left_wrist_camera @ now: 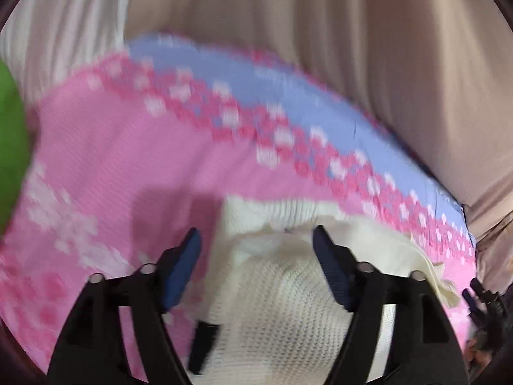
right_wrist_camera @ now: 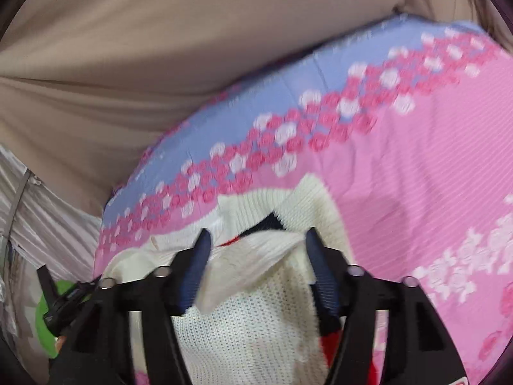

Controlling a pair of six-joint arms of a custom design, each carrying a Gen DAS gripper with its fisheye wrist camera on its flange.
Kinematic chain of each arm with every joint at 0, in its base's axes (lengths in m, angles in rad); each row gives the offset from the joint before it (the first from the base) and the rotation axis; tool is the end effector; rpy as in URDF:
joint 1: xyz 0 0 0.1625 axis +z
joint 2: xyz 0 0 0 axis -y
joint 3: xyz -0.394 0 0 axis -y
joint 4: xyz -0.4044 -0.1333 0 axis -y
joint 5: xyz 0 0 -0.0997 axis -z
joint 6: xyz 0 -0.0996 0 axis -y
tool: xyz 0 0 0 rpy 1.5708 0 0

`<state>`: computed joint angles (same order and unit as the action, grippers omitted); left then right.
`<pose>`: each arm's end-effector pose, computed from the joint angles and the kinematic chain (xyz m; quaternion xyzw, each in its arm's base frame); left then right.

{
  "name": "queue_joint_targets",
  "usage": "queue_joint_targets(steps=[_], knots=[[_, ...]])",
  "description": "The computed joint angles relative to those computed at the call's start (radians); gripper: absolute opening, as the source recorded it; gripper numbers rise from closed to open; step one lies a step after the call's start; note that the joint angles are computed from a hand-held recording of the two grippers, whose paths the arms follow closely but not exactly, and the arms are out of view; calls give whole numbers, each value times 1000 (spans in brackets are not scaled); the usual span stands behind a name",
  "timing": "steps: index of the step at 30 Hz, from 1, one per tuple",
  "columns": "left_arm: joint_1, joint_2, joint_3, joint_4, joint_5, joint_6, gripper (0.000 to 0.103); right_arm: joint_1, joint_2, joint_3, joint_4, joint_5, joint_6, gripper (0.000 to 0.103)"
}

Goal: Fold small clothes

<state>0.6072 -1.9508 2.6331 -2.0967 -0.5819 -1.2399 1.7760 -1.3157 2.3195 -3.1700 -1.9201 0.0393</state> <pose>-0.0881 -0.3248 0.2038 -0.0841 0.8743 -0.3909 0.2752 0.1892 -0.4220 0.1811 0.0272 -0.9425 0.3070 0.1297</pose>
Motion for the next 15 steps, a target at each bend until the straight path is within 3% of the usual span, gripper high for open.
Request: queue_joint_targets(steps=[2, 4, 7, 8, 10, 11, 12, 13, 15], knots=[[0, -3, 8, -21, -5, 54, 82, 18, -3, 0, 2, -41, -69, 67], [54, 85, 0, -153, -58, 170, 82, 25, 31, -19, 39, -82, -136, 67], [126, 232, -37, -211, -84, 221, 81, 39, 146, -69, 51, -173, -241, 67], [154, 277, -51, -246, -96, 247, 76, 39, 183, -83, 41, -195, -271, 67], [220, 346, -83, -311, -145, 285, 53, 34, 237, -117, 53, -198, -289, 67], [232, 358, -89, -325, -149, 294, 35, 28, 255, -132, 63, -185, -289, 61], [234, 356, -97, -319, -144, 302, 15, 24, 271, -147, 78, -175, -290, 46], [235, 345, -101, -314, -155, 306, 14, 20, 279, -166, 112, -162, -275, 5], [228, 272, -99, -317, -189, 289, 13, 9, 228, -168, 152, -83, -185, 7]])
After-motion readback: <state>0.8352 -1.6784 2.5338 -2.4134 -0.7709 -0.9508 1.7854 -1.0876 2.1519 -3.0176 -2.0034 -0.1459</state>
